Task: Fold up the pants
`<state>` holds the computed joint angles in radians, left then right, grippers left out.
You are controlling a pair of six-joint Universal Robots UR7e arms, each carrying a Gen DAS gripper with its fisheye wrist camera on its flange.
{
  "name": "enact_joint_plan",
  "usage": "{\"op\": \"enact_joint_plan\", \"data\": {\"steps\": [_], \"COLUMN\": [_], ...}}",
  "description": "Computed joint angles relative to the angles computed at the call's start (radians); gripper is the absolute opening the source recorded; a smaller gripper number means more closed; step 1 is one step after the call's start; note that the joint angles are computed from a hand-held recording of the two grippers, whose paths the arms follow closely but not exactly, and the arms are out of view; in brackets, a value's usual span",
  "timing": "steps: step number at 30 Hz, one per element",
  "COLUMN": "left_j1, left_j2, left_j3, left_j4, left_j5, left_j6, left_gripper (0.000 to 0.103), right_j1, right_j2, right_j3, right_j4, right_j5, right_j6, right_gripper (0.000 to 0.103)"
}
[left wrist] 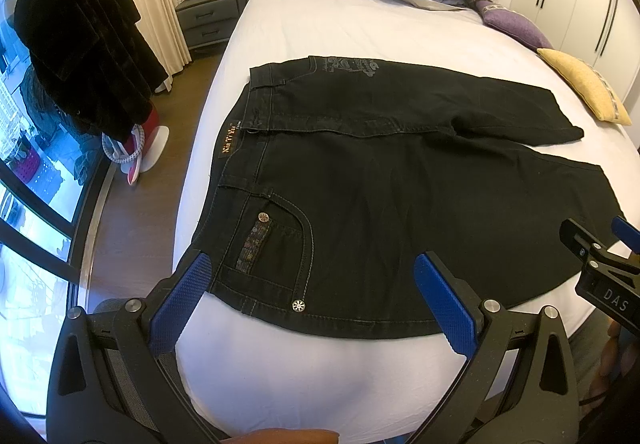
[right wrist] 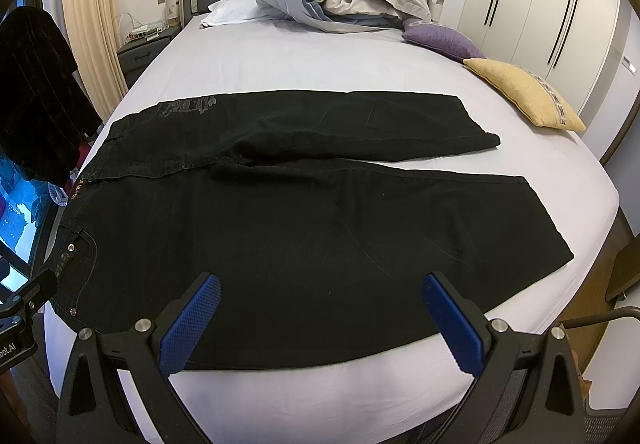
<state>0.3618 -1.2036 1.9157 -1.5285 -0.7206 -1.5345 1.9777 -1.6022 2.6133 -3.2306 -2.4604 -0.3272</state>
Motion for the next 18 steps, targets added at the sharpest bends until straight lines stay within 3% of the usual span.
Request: {"op": "enact_joint_plan", "data": {"steps": [18], "left_j1": [0.001], "left_j2": [0.001], "left_j3": [-0.002], "left_j4": [0.001], "left_j5": [-0.001], "left_j6": [0.001], "left_gripper": [0.103], "right_j1": [-0.001], "right_j2": [-0.002], "right_j3": [0.002], "right_j4": [0.007], "right_j5": [0.001], "right_j6": [0.006], "right_gripper": [0.103]}}
